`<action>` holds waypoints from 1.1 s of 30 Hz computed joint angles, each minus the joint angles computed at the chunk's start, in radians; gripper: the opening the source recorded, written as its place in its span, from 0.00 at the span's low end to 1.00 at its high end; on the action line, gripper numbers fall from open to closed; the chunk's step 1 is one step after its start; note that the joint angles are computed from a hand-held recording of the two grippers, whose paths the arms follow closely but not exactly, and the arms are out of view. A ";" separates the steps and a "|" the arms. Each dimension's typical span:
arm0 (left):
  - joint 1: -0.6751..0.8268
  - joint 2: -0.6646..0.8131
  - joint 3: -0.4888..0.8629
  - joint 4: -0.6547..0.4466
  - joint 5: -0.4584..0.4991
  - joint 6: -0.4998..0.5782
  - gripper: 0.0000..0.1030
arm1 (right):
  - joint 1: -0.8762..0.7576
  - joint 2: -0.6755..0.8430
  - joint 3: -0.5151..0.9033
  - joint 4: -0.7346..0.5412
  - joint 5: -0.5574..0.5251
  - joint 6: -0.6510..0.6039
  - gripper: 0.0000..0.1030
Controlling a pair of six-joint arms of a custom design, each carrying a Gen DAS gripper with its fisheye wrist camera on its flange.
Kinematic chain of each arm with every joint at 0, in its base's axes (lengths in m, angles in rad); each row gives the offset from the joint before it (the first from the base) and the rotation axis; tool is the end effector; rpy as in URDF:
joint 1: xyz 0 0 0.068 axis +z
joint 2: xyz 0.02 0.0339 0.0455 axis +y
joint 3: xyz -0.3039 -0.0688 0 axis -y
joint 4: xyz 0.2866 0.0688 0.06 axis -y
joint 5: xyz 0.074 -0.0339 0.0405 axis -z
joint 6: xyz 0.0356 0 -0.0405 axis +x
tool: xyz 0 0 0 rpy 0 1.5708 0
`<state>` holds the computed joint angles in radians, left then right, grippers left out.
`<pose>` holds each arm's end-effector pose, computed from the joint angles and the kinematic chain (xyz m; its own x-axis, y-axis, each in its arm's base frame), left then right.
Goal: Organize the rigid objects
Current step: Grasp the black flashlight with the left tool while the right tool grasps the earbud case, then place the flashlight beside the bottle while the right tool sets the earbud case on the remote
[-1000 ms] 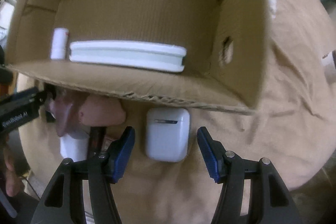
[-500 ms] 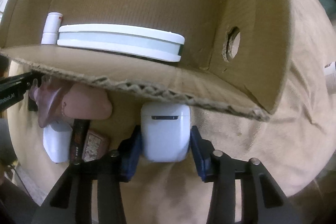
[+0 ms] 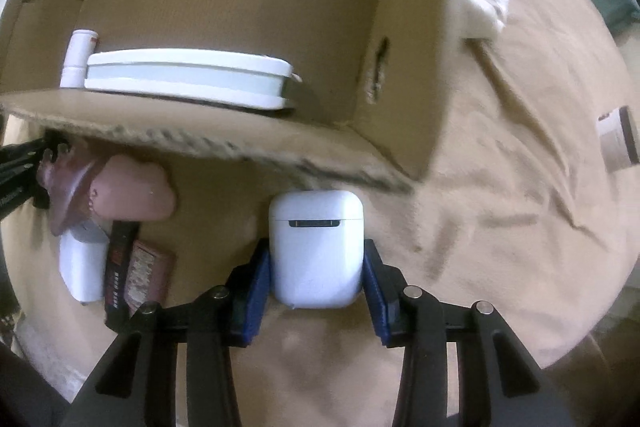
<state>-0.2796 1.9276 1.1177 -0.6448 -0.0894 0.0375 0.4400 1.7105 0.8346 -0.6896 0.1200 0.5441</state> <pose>0.3660 -0.1018 0.1234 -0.9441 0.3099 -0.1124 0.3005 0.9492 0.0930 0.2665 0.1207 0.1234 -0.9927 0.1007 -0.0665 0.1070 0.9892 -0.0997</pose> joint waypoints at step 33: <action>0.038 -0.535 0.113 -0.081 0.093 0.090 0.16 | 0.005 -0.452 0.165 0.041 0.075 -0.061 0.43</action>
<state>-0.2415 1.3922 1.2305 -0.7255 0.0036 0.1274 0.4447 1.2588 0.9992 -0.6485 0.1951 0.4833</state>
